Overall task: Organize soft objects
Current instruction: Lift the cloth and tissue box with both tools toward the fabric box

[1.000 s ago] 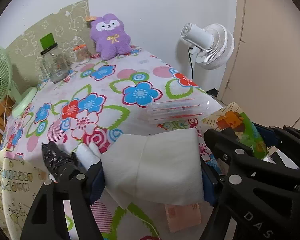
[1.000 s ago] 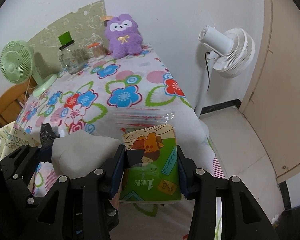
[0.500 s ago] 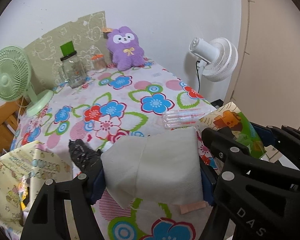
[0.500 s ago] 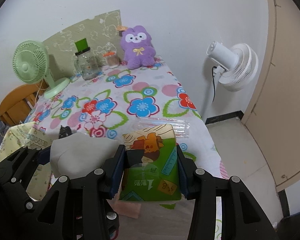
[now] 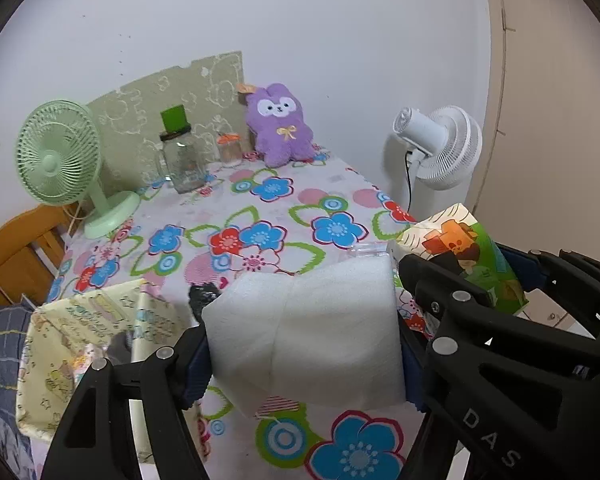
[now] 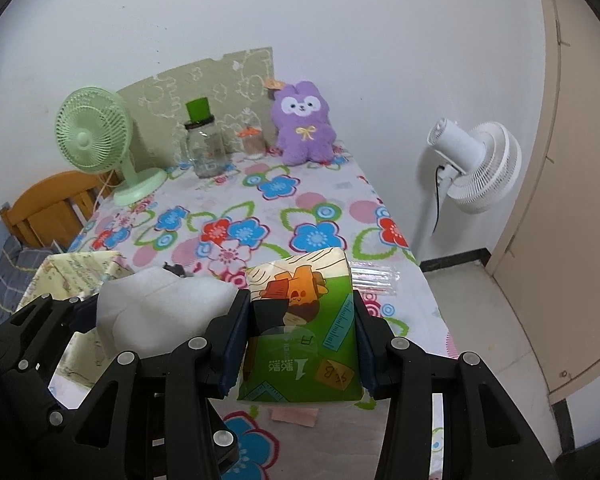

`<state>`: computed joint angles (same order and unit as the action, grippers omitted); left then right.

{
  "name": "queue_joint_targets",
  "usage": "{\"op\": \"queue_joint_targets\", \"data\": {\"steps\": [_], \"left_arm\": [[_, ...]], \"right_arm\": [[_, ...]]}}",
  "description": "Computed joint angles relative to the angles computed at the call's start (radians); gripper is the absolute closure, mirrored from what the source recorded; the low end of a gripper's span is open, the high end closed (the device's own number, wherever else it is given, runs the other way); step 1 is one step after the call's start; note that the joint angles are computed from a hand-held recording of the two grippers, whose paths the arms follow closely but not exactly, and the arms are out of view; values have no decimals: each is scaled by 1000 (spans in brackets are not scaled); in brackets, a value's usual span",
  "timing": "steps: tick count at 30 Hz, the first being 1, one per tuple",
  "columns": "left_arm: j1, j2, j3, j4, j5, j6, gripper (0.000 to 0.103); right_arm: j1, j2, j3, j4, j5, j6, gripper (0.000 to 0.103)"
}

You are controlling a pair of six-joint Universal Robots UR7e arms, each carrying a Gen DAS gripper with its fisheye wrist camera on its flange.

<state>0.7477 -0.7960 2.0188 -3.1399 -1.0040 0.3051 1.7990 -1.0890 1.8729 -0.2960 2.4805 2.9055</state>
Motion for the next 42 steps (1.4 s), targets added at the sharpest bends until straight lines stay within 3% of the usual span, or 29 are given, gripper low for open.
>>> {"op": "queue_joint_targets", "data": {"steps": [18,42], "left_arm": [[8,-127,78,-62,49,2,27],[110,-172,22,-61,120,28,27]], "right_arm": [[116,74,-69,3,8,-28,53],[143,277,-340,194,-91,-30,53]]}}
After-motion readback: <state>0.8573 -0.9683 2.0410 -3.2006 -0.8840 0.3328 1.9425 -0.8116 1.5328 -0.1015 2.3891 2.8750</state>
